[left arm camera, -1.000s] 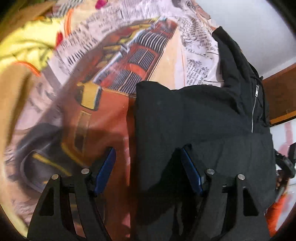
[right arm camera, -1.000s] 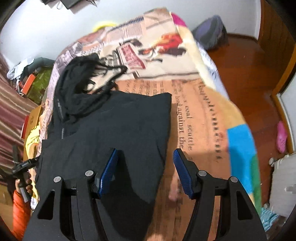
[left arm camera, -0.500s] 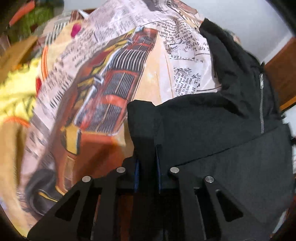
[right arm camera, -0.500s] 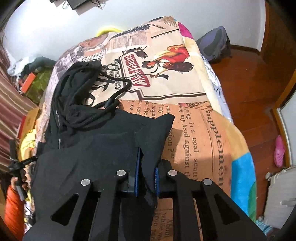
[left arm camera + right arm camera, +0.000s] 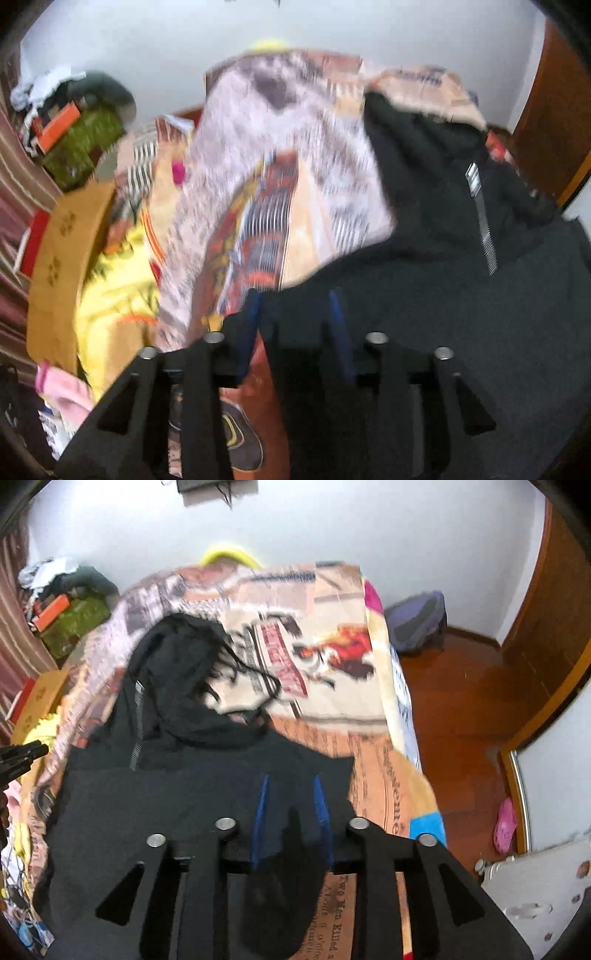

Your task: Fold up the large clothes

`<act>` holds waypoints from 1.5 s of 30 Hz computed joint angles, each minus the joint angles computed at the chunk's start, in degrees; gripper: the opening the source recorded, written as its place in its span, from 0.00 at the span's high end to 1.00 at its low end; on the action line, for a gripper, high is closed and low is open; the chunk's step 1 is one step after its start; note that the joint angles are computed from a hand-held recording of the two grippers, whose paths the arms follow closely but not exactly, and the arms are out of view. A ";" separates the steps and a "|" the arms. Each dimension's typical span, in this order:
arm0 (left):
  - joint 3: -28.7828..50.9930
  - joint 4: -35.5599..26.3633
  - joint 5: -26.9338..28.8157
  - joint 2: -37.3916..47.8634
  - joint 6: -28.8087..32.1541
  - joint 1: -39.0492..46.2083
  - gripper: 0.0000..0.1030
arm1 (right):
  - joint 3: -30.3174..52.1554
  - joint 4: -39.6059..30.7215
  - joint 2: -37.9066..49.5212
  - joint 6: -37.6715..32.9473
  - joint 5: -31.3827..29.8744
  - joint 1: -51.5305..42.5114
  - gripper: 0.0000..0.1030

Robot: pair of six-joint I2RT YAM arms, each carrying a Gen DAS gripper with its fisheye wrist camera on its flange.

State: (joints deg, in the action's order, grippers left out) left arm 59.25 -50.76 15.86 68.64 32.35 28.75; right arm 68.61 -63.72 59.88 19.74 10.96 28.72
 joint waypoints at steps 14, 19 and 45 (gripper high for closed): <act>16.45 2.60 -2.16 5.08 -14.50 -20.19 0.53 | 14.97 11.53 17.27 -0.84 -3.57 1.12 0.59; 16.73 8.57 -7.31 13.12 -19.08 -26.36 0.53 | 20.01 14.81 28.41 -1.36 -6.80 -0.40 0.59; 15.57 19.25 -10.69 27.08 -24.06 -32.24 0.89 | 24.81 18.54 45.34 0.21 -12.43 -2.94 0.93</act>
